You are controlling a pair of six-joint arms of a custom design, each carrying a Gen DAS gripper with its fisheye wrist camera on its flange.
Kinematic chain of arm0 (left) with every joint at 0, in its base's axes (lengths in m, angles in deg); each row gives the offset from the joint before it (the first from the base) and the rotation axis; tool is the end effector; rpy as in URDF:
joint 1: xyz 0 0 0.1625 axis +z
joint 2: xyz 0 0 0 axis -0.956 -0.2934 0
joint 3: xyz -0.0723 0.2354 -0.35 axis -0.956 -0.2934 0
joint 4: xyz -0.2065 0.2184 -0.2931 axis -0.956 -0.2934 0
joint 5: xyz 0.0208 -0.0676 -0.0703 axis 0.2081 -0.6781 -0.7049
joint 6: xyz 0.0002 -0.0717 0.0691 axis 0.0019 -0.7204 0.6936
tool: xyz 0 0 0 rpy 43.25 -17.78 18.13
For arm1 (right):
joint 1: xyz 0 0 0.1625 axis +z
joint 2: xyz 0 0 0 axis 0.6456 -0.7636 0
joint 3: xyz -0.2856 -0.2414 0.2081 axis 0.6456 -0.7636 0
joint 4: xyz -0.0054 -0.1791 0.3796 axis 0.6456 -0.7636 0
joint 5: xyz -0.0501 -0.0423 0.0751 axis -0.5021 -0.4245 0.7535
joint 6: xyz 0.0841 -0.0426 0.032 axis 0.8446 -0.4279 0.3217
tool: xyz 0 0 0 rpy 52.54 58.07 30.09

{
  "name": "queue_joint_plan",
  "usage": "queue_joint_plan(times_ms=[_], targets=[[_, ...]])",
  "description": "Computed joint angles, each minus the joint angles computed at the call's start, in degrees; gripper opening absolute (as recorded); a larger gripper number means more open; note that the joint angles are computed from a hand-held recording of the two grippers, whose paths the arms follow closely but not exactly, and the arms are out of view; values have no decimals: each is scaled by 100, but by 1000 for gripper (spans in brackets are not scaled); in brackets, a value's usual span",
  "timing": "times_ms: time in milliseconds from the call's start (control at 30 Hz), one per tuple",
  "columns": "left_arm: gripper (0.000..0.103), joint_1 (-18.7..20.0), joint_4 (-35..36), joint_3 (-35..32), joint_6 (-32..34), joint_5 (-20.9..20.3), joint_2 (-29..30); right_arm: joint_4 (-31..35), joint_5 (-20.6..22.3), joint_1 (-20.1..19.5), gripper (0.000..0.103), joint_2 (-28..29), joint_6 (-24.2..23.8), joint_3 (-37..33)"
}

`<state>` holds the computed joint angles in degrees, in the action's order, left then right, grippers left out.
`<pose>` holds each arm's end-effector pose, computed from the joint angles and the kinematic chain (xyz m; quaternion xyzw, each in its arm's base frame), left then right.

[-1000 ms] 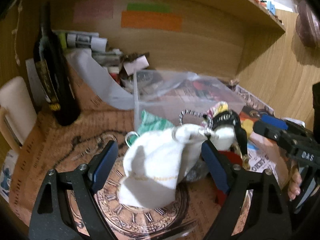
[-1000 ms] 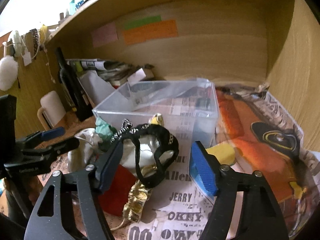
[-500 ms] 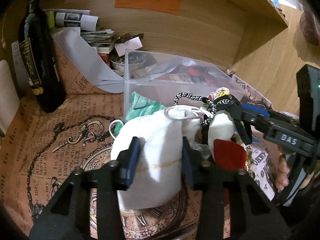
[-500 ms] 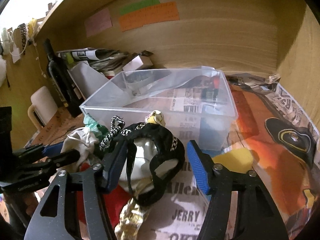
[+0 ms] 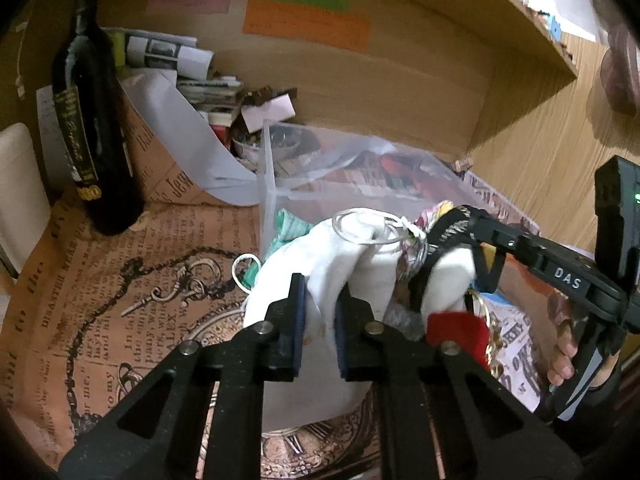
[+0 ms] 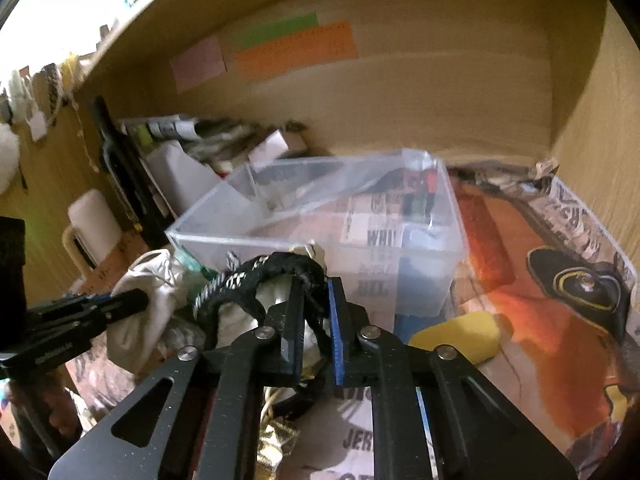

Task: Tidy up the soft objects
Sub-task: 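Grasp the white drawstring cloth bag with the left tool while the right tool grasps the black strap, then carry both held items over the clear box and open both tools to drop them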

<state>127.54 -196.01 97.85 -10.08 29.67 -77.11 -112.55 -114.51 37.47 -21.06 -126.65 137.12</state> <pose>-0.2244 -0.6604 -0.0377 0.1739 0.8689 -0.4008 0.2326 -0.0118 -0.7172 0.2180 0.2947 -0.8735 0.3532 0.1591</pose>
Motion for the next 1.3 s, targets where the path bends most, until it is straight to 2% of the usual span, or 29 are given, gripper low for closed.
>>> queue_joint_plan(times_ms=[33,400,533,733,967,1300], targets=[[12,6,-290,-26,214,-13,59,-59,60,0,9,-36,-25,44],[11,-162,-945,-89,691,118,54,-600,539,32,9,-248,-17,182],[11,-228,-1539,-294,1296,107,150,-800,727,53,9,-312,19,173],[11,-251,-1715,-596,1631,-53,156,-1036,901,96,9,-310,95,61],[11,-178,-1347,-1224,1808,-248,285,-1052,880,204,9,-117,194,-355],[11,72,115,-2663,1692,-335,764,-1035,540,405,9,382,248,-1205]])
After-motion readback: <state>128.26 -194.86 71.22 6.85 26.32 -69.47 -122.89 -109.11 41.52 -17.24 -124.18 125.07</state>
